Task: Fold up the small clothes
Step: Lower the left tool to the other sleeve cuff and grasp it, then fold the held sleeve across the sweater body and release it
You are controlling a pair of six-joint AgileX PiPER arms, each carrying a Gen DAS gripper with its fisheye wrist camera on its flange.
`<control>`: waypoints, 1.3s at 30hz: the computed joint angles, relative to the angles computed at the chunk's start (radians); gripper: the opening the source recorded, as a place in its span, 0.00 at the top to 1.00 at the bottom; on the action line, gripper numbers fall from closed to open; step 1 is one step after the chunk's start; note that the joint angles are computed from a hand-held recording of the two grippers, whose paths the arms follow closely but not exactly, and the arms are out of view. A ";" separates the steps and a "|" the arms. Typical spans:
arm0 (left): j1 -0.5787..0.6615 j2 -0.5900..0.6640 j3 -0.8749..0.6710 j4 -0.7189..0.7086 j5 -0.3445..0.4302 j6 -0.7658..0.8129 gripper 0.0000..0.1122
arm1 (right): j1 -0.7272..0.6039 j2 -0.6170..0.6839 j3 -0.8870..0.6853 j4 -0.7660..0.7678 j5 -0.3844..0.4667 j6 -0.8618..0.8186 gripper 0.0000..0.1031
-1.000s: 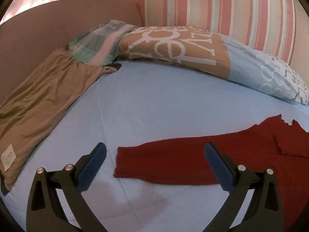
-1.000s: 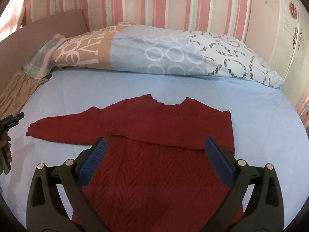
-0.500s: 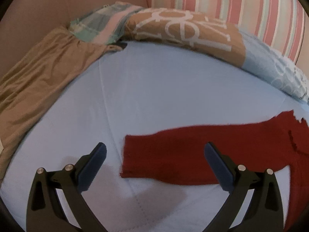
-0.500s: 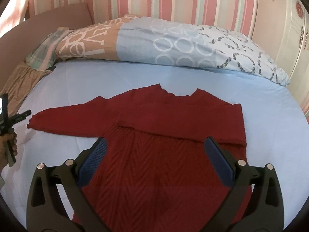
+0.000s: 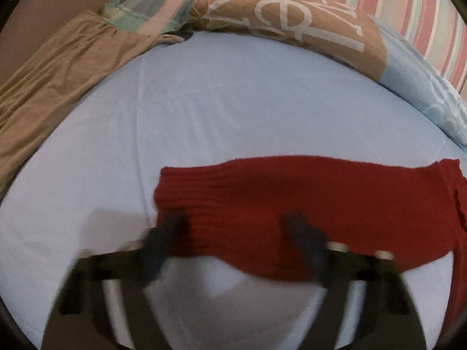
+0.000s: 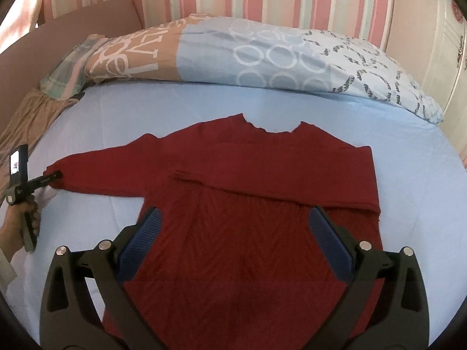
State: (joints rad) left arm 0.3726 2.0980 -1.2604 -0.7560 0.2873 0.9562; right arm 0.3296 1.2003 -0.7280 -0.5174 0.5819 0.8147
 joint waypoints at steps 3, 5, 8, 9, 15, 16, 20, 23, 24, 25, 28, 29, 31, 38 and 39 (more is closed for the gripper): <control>-0.011 -0.015 0.001 0.042 0.008 -0.066 0.83 | -0.026 -0.011 0.013 0.026 -0.013 -0.035 0.03; -0.032 -0.037 0.024 0.070 -0.016 -0.076 0.89 | -0.032 -0.015 0.017 0.027 -0.015 -0.038 0.03; -0.043 -0.076 0.057 0.020 -0.028 -0.021 0.91 | -0.059 -0.026 0.028 0.057 -0.025 -0.080 0.03; -0.042 -0.085 0.057 0.014 -0.020 -0.022 0.91 | -0.060 -0.031 0.029 0.057 -0.024 -0.082 0.03; -0.074 -0.172 0.080 0.101 -0.006 -0.113 0.92 | -0.122 -0.071 0.028 0.150 -0.029 -0.208 0.03; -0.091 -0.194 0.084 0.163 -0.007 -0.170 0.92 | -0.136 -0.071 0.023 0.170 -0.032 -0.236 0.03; -0.151 -0.250 0.065 0.351 0.015 -0.380 0.92 | -0.231 -0.084 0.021 0.299 -0.066 -0.405 0.03; -0.232 -0.292 0.040 0.527 0.041 -0.593 0.92 | -0.335 -0.081 0.013 0.447 -0.081 -0.593 0.03; -0.253 -0.299 0.029 0.560 0.053 -0.639 0.92 | -0.374 -0.083 0.010 0.499 -0.081 -0.662 0.03; -0.299 -0.317 0.017 0.625 0.068 -0.722 0.92 | -0.410 -0.085 0.007 0.546 -0.078 -0.724 0.03; -0.413 -0.347 -0.007 0.771 0.093 -0.907 0.92 | -0.557 -0.083 -0.009 0.732 -0.055 -0.973 0.03; -0.449 -0.352 -0.017 0.809 0.105 -0.960 0.92 | -0.617 -0.079 -0.016 0.804 -0.042 -1.071 0.03; -0.543 -0.358 -0.042 0.919 0.134 -1.104 0.92 | -0.729 -0.069 -0.027 0.936 -0.018 -1.252 0.03; -0.852 -0.281 -0.180 1.241 0.259 -1.513 0.92 | -1.080 0.037 -0.085 1.286 0.151 -1.715 0.03; -0.889 -0.263 -0.202 1.267 0.275 -1.551 0.92 | -1.112 0.050 -0.095 1.301 0.164 -1.752 0.03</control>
